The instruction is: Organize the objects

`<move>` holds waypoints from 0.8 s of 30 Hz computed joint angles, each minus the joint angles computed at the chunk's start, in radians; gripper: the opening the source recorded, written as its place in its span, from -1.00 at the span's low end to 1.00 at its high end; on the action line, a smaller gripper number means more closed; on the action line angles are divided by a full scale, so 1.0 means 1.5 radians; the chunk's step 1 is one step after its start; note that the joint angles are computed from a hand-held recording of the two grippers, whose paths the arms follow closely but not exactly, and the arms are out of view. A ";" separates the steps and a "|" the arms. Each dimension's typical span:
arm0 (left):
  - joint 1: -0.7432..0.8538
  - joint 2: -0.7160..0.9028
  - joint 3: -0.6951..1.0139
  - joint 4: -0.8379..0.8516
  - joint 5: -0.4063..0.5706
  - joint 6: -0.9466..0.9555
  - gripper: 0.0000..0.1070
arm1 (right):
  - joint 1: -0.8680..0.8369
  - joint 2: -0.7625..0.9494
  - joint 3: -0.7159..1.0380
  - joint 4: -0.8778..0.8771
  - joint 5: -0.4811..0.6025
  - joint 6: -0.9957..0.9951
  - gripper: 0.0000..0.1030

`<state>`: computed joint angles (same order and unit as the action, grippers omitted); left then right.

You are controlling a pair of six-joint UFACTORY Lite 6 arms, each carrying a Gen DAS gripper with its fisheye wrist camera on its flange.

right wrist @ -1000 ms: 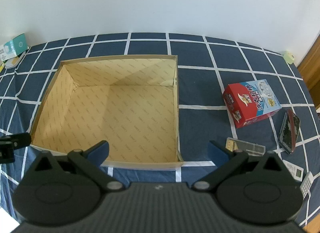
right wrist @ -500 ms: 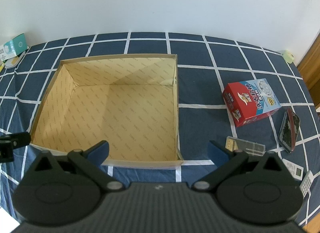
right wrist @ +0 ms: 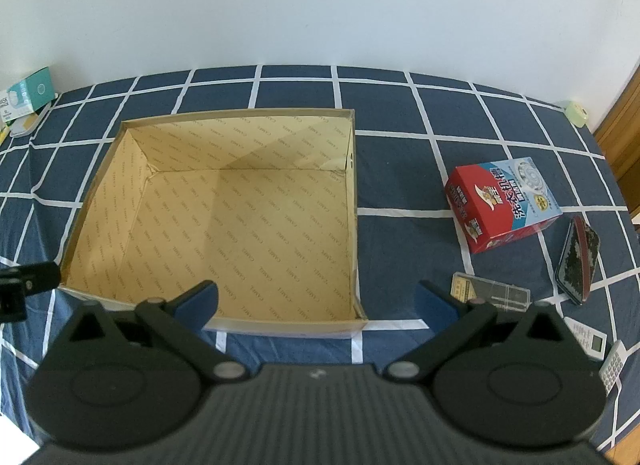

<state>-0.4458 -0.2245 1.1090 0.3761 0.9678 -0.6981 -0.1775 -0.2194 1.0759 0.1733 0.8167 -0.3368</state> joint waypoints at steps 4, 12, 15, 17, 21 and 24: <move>-0.003 -0.002 0.001 0.002 0.002 -0.003 0.93 | -0.001 0.000 0.001 0.001 0.001 -0.001 1.00; -0.003 -0.001 0.003 -0.007 -0.003 0.011 0.93 | -0.003 -0.006 -0.002 -0.004 0.004 0.008 1.00; -0.010 0.002 0.003 -0.010 -0.008 0.015 0.93 | -0.014 -0.020 -0.013 -0.008 0.006 0.012 1.00; -0.015 0.005 0.002 -0.016 -0.013 0.022 0.93 | -0.022 -0.027 -0.018 -0.011 0.008 0.017 1.00; -0.031 0.009 0.001 -0.024 -0.023 0.034 0.93 | -0.048 -0.044 -0.034 -0.011 0.008 0.018 1.00; -0.042 0.012 -0.005 -0.032 -0.036 0.047 0.93 | -0.069 -0.064 -0.055 -0.016 0.007 0.026 1.00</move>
<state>-0.5095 -0.2059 1.1022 0.3283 0.9131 -0.6269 -0.2804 -0.3156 0.9941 0.1500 0.8274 -0.2971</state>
